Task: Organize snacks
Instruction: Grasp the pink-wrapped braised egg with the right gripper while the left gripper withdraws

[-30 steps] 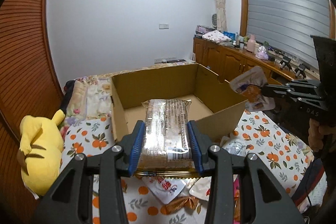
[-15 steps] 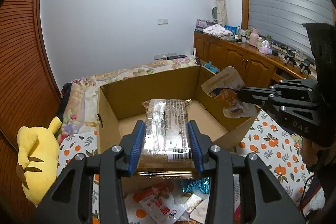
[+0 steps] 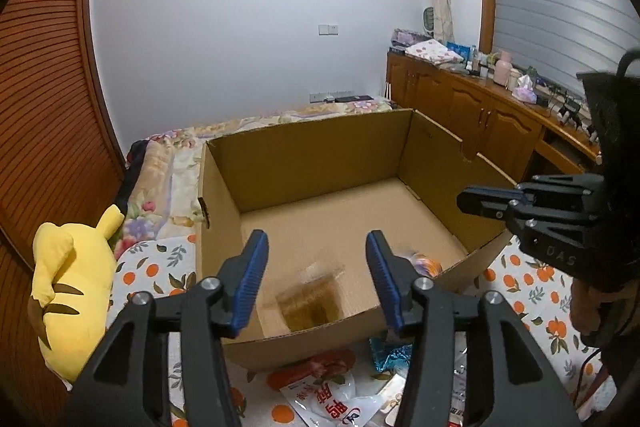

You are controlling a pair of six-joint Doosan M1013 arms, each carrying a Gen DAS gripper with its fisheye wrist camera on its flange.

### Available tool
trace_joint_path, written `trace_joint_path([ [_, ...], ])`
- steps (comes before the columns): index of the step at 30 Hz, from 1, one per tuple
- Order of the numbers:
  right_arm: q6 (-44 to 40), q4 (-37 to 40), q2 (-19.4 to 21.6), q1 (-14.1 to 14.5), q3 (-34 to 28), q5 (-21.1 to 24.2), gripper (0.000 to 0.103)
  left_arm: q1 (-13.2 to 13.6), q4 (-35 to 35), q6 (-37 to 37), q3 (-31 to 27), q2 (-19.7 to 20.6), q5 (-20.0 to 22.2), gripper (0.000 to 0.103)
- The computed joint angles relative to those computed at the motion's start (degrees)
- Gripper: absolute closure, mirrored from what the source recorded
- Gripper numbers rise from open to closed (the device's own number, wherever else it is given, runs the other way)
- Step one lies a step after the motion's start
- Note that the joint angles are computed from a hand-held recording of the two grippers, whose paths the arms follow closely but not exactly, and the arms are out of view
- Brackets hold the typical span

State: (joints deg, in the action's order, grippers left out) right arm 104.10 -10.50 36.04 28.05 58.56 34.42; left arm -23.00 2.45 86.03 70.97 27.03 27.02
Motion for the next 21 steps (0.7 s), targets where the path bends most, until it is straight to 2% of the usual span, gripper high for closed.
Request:
trace_joint_path([
  [3, 0.46, -0.74, -0.53, 0.08, 0.71, -0.37, 0.099, 0.15, -2.28, 2.22, 1.25, -0.94, -1.43, 0.044],
  [7, 0.33, -1.27, -3.2, 0.43, 4.64, -3.76, 0.092, 0.05, -5.68, 6.06, 4.4, -2.97, -4.18, 0.041],
  [9, 0.13, -1.49, -4.29, 0.68, 6.29, -4.89, 0.087, -0.05, -7.04, 7.28, 5.8, -3.84, -5.29, 0.029],
  [11, -0.33, -1.01, -6.08, 0.94, 9.21, -6.82, 0.085, -0.05, -11.22, 10.67, 8.0, -5.02, -6.97, 0.029],
  [14, -1.0, 0.23, -7.96, 1.2, 12.63, -9.0, 0.074, -0.09, -16.84, 15.56, 10.14, -6.1, -7.68, 0.027],
  [19, 0.07, 1.37, -10.33, 1.24, 18.0, -10.59, 0.069, -0.61, -22.44, 20.93, 12.93, -7.13, -7.8, 0.027],
  [21, 0.98, 1.21, -10.74, 1.3, 19.17, -10.68, 0.069, -1.1, -22.36, 21.31, 13.43, -7.12, -7.29, 0.027],
])
